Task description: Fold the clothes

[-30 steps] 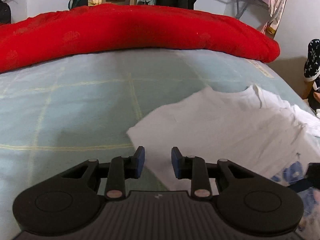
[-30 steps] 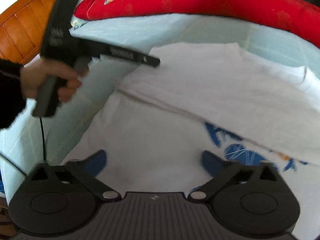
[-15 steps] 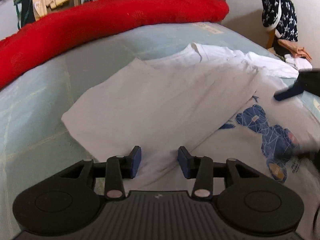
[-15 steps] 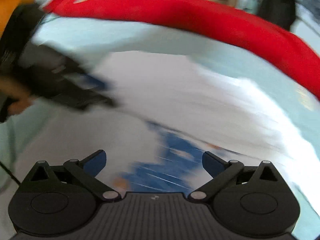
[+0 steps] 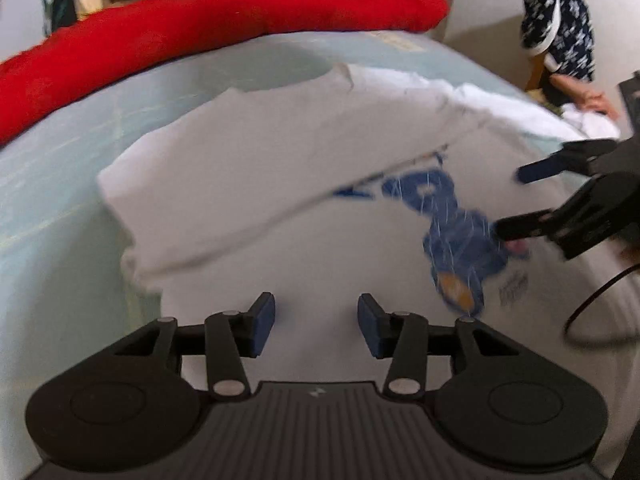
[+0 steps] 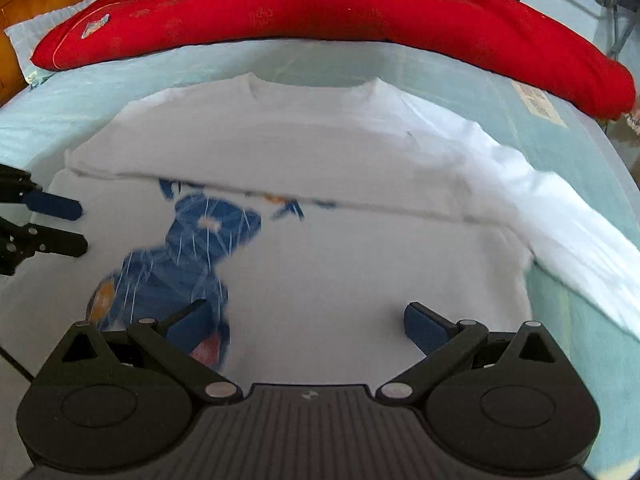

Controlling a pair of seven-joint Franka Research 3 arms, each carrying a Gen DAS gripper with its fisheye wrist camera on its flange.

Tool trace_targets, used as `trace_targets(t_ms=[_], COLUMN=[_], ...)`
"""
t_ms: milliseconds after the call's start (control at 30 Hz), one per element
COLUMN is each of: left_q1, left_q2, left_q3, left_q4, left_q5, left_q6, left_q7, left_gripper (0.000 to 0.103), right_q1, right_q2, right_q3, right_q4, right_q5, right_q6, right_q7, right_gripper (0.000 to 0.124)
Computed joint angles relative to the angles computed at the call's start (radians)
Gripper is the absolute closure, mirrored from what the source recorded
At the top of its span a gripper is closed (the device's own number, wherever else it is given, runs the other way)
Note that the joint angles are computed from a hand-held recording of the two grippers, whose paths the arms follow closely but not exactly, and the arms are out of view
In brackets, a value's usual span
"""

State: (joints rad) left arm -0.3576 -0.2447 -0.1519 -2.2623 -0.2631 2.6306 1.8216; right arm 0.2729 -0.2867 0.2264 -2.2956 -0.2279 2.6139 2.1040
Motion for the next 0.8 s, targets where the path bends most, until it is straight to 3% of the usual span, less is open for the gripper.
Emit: trace_targets(t_ms=[100, 167, 300, 400, 567, 667, 800], left_q1=[0.032, 0.017, 0.005, 0.021, 0.034, 0.028, 0.008], left_q2=[-0.052, -0.073, -0.053, -0.037, 0.026, 0.093, 0.196], left_q3=[-0.044, -0.045, -0.069, -0.096, -0.128, -0.144, -0.161], left_q4=[-0.014, -0.016, 0.007, 0.027, 0.127, 0.202, 0.305], left_q5=[0.096, 0.107, 0.156, 0.221, 0.352, 0.431, 0.532], left_q6=[-0.07, -0.089, -0.165, -0.179, -0.194, -0.181, -0.185], left_q7=[-0.153, -0.185, -0.275, -0.415, -0.584, -0.64, -0.714], left_gripper=[0.054, 0.053, 0.045, 0.044, 0.044, 0.043, 0.043], right_q1=[0.035, 0.056, 0.079, 0.092, 0.111, 0.048, -0.085], right_q2=[-0.115, -0.153, -0.236, -0.25, -0.242, -0.236, -0.155], right_q3=[-0.02, -0.038, -0.059, -0.081, -0.144, -0.145, -0.12], right_q4=[-0.094, -0.124, -0.219, -0.248, -0.195, -0.187, -0.149], right_q5=[0.061, 0.117, 0.204, 0.286, 0.433, 0.457, 0.369], right_q6=[-0.027, -0.054, -0.011, 0.024, -0.046, 0.014, 0.152], right_q7=[-0.068, -0.136, -0.264, -0.333, -0.456, -0.473, -0.474], right_gripper=[0.021, 0.021, 0.021, 0.021, 0.021, 0.021, 0.021])
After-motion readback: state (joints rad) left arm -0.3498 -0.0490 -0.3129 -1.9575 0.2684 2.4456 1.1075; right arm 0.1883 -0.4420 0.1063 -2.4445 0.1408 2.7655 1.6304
